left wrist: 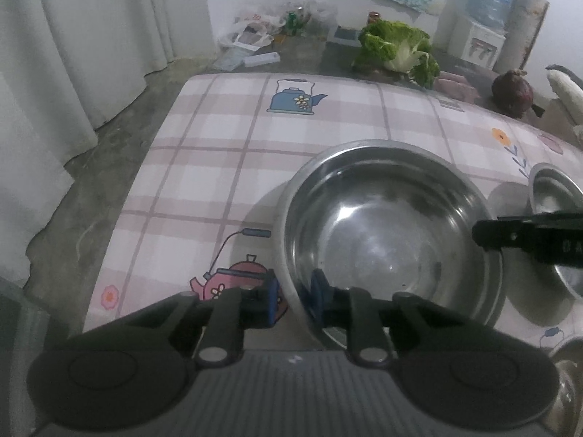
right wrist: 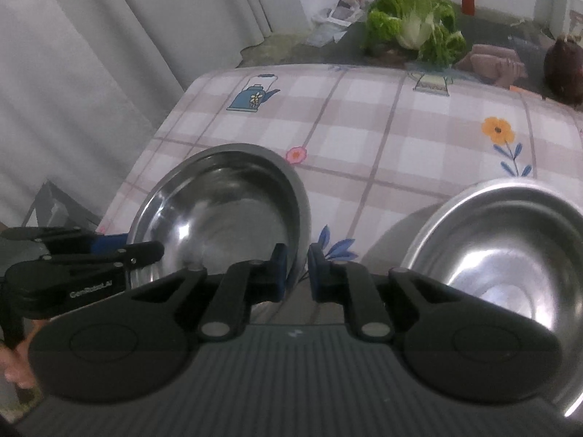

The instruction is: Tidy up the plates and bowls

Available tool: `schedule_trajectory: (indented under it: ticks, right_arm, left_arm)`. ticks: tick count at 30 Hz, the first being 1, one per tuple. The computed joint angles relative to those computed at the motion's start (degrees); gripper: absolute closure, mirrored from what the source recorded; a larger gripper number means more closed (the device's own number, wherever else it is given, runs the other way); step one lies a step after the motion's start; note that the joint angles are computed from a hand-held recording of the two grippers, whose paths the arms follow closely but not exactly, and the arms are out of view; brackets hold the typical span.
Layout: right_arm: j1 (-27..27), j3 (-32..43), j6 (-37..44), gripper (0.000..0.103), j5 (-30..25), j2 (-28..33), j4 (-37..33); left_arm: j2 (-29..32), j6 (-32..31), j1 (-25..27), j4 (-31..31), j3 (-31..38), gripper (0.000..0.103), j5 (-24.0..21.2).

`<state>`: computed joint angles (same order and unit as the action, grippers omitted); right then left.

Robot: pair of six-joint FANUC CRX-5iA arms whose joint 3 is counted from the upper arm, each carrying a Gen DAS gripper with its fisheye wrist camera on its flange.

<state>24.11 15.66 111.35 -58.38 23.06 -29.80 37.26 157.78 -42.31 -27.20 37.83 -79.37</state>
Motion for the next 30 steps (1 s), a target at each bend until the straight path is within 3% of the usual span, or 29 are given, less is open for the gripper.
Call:
schedule_trajectory:
  ticks: [30]
  right_arm:
    - [-0.6, -1.8, -1.5, 0.093, 1.8, -2.2, -0.9]
  left_arm:
    - [0.9, -0.9, -1.3, -2.1, 3.5, 0.083, -3.2]
